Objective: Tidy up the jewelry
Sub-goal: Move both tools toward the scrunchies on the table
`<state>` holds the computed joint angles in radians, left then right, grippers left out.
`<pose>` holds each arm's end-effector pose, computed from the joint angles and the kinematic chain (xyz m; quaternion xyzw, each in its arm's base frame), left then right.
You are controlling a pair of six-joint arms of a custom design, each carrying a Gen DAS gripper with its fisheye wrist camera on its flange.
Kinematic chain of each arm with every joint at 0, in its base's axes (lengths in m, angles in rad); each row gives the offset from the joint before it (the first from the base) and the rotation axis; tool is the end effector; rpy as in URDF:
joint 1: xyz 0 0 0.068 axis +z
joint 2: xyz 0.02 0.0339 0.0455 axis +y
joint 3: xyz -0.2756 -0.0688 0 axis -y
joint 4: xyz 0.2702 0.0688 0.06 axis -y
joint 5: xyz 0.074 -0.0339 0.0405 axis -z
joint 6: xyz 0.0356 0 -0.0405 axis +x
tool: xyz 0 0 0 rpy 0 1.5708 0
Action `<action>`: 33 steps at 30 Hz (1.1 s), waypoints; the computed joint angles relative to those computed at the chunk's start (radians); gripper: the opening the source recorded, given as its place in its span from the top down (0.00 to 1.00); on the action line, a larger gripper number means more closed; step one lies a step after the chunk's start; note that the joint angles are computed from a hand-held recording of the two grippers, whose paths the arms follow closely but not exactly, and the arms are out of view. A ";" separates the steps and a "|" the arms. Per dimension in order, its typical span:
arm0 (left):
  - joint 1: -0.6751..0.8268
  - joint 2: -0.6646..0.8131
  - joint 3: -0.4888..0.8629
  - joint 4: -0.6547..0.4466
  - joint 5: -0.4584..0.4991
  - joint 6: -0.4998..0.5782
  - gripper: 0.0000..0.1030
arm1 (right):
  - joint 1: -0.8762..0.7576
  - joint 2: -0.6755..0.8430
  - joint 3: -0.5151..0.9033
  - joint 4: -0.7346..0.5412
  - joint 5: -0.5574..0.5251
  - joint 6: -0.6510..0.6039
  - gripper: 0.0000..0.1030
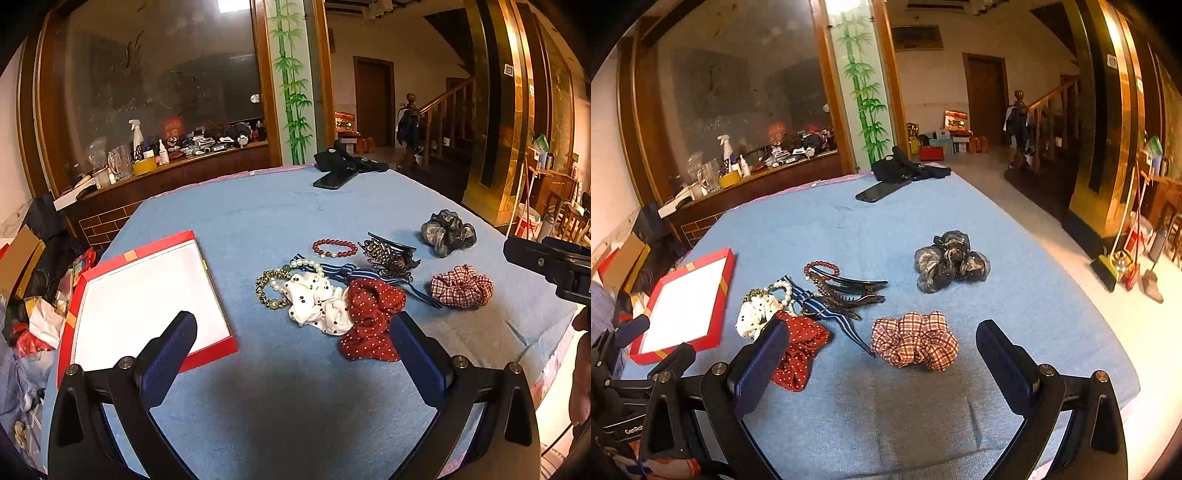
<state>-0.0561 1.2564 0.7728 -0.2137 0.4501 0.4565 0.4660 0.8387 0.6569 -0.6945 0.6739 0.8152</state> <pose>0.2819 -0.0313 0.2350 0.3152 0.8305 -0.1162 0.4443 0.1686 0.0599 0.2504 0.2650 0.8544 -0.0573 0.4433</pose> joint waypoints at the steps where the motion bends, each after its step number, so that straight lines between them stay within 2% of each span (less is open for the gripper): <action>1: 0.001 0.004 0.002 -0.003 -0.001 0.000 0.00 | 0.007 0.005 0.000 -0.001 0.003 0.001 0.00; 17: -0.015 0.055 0.019 -0.027 -0.030 0.005 0.00 | -0.022 0.033 -0.017 0.037 -0.050 -0.016 0.00; 25: -0.042 0.112 0.044 -0.047 -0.056 0.008 0.00 | -0.113 0.010 -0.060 0.083 -0.143 -0.046 0.00; 33: -0.024 0.227 0.116 -0.084 -0.030 -0.010 0.01 | -0.242 -0.011 -0.109 0.111 -0.248 -0.061 0.01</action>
<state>-0.0801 1.4830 0.8884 -0.2978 0.4198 0.4464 0.2241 0.8274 0.5483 -0.5835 0.4263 0.7544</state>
